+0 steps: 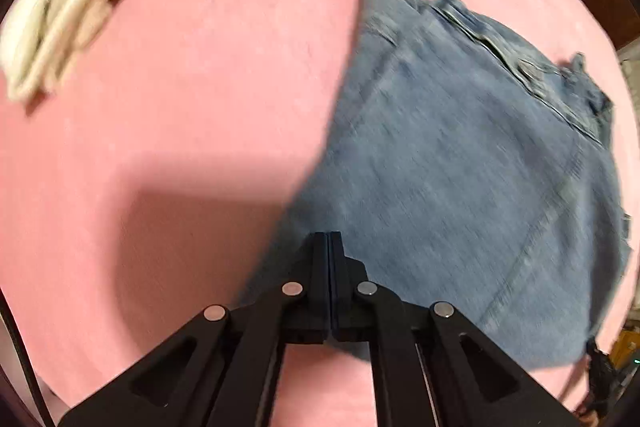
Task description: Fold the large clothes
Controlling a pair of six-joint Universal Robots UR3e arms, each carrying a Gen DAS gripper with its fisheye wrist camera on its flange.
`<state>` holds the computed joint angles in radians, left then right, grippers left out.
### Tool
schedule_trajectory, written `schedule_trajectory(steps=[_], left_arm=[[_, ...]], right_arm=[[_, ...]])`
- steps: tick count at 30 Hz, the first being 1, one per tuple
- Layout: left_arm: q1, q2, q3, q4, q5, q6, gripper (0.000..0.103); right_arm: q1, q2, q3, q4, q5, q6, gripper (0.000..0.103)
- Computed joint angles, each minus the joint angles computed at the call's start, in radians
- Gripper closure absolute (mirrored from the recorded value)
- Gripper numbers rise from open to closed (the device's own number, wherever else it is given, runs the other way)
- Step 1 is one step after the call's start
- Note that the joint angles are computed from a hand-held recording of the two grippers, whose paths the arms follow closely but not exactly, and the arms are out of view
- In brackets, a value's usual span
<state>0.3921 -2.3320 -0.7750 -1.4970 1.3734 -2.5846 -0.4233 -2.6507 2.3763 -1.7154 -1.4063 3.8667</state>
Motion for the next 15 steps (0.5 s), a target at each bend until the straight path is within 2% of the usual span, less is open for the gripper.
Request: schedule_trajectory(steps=[3, 4, 6, 10, 12, 15], left_arm=[[-0.027, 0.064, -0.087, 0.066, 0.047, -0.016, 0.102], [-0.020, 0.109, -0.132, 0.052, 0.019, 0.006, 0.102], [0.005, 0.204, -0.218, -0.030, -0.064, 0.069, 0.102], [0.007, 0.366, -0.382, -0.209, -0.170, 0.265, 0.101], [-0.040, 0.400, -0.436, -0.300, -0.192, 0.341, 0.101], [-0.143, 0.387, -0.460, -0.270, -0.193, 0.311, 0.101]], right_arm=[[0.198, 0.278, -0.103, -0.117, -0.150, 0.075, 0.103], [0.289, 0.383, -0.153, -0.150, -0.219, 0.149, 0.103], [0.414, 0.480, -0.229, -0.213, -0.249, 0.251, 0.101], [0.521, 0.576, -0.187, -0.565, -0.087, 0.325, 0.101], [0.584, 0.744, -0.198, -0.779, 0.009, 0.337, 0.101], [0.625, 0.973, -0.245, -0.979, 0.086, 0.358, 0.101]])
